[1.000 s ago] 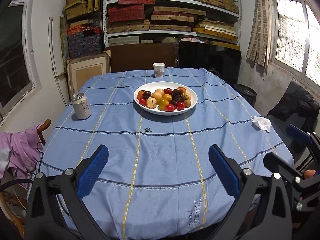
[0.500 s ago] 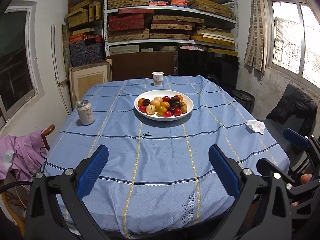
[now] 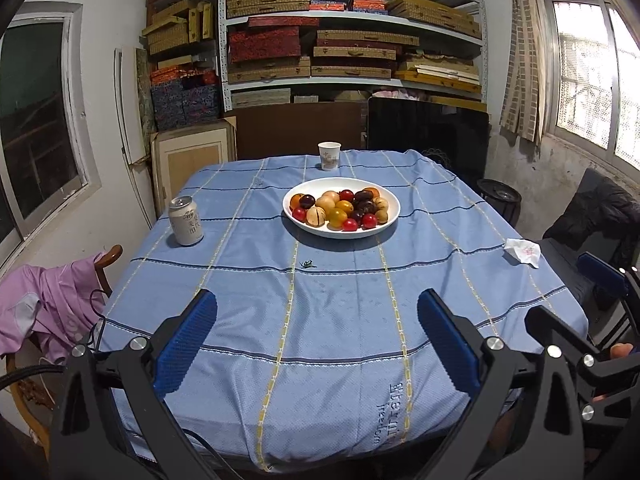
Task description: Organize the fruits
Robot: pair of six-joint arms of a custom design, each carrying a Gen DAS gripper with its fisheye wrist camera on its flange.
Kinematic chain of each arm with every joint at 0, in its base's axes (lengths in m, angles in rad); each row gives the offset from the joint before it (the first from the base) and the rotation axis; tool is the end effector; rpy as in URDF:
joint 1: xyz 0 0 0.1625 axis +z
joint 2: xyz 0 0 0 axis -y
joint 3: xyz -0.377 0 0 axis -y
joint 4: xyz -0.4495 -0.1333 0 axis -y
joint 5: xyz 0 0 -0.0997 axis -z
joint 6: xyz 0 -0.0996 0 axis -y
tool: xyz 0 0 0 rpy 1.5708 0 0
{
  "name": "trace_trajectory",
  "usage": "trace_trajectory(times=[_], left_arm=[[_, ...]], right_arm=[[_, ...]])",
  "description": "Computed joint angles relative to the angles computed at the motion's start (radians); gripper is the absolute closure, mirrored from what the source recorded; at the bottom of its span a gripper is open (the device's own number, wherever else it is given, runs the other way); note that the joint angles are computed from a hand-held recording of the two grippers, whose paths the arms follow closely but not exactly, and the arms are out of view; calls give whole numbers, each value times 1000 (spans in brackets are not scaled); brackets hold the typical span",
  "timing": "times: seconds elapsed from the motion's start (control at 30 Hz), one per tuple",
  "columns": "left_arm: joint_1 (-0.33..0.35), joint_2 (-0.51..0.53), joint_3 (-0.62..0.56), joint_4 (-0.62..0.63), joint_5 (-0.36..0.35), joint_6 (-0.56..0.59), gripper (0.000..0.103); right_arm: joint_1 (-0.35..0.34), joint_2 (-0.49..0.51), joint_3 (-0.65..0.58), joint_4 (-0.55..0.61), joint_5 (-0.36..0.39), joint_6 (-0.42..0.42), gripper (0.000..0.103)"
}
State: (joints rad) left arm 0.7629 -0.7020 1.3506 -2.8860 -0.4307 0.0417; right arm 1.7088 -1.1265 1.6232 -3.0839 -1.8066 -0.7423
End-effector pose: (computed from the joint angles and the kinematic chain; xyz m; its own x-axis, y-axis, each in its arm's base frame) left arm -0.3876 -0.6801 0.1634 -0.6703 -0.0637 -0.7393 0.5966 0.5462 -0.5880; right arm 0.2042 -0.6703 0.3225 -0.6809 -0.3061 0.6654 -0.7229 0.4268 -0.5434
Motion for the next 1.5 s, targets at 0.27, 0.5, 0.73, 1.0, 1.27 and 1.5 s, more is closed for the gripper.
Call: trace_trajectory(times=[0.27,0.5,0.73,1.0,1.27,1.5], left_arm=[[4,-5,8,20,-10,-10,4],[11,-10,11,31,-32,-24,4],[12,-9,11,33,-23,-36,4],[9,-4,13,14,-5,-19,4],[8,4,11,-5,4,-2,5],[8,7,10,-10,8,3,5]], right_arm=[[-1,-3,4,5,9,2,4],[-2,-6,7,9,6,9,4],[-1,-6,10,4,5,7,4],[-2,-4,4,4,1,13,4],[-4,-2,0,9,0,13,4],[-4,0,0,4,1,13,4]])
